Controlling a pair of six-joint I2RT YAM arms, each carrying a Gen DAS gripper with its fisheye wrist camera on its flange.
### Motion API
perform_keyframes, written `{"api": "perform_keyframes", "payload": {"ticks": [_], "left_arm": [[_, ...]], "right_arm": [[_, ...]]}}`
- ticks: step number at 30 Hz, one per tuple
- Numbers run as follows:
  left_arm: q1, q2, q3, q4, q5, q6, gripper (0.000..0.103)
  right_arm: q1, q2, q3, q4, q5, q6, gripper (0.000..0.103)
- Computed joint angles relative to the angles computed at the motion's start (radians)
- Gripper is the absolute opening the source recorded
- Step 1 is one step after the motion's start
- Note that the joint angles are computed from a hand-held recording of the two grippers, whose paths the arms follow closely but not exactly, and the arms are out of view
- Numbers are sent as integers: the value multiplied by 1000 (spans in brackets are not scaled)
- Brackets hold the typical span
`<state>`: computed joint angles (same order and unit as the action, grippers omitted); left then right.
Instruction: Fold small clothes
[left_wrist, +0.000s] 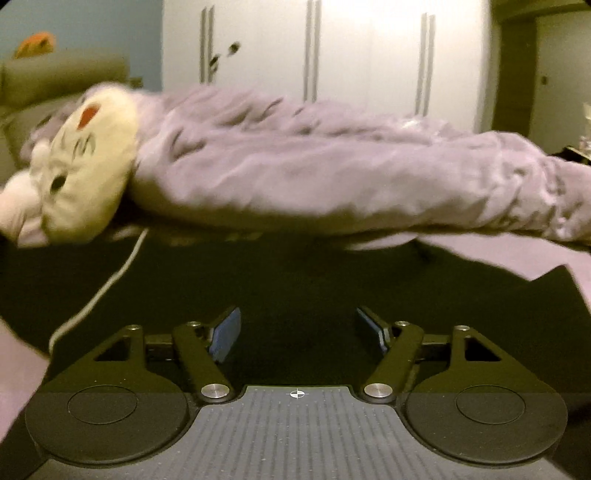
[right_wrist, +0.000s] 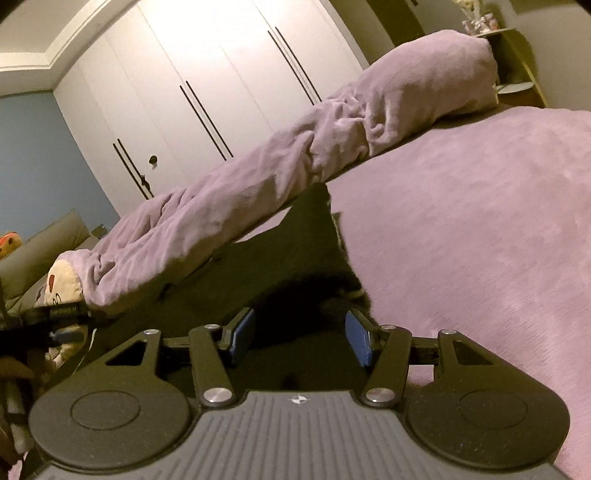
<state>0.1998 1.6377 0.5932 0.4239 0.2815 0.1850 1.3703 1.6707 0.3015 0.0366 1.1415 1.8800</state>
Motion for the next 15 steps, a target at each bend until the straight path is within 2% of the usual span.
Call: {"api": "perform_keyframes", "payload": {"ticks": [4,5,6,10,13,14,15], "left_arm": [[36,105,81,-47,-4,-17,77],[38,137,117,-85,9,-12,83],[31,166,150,-119,1,-4,86],[14,250,192,-93,-78,-13,83],[38,284,197,-67,-21,-29,63],[40,282,193,-57,5,-6,36],[32,275,187,-53,9,11,17]], "right_arm": [[-35,24,1,114,-19,-124,54],[-46,27,-8,170,-24,-179,54],[-50,34,-9,197,-26,-205,54],[-81,72,-3,258,-69,-245,54],[-106,100,-9,307,-101,-254,54],[-105,106,-5,305,-101,-256,54],[-106,111,1,301,-101,-262,54]]}}
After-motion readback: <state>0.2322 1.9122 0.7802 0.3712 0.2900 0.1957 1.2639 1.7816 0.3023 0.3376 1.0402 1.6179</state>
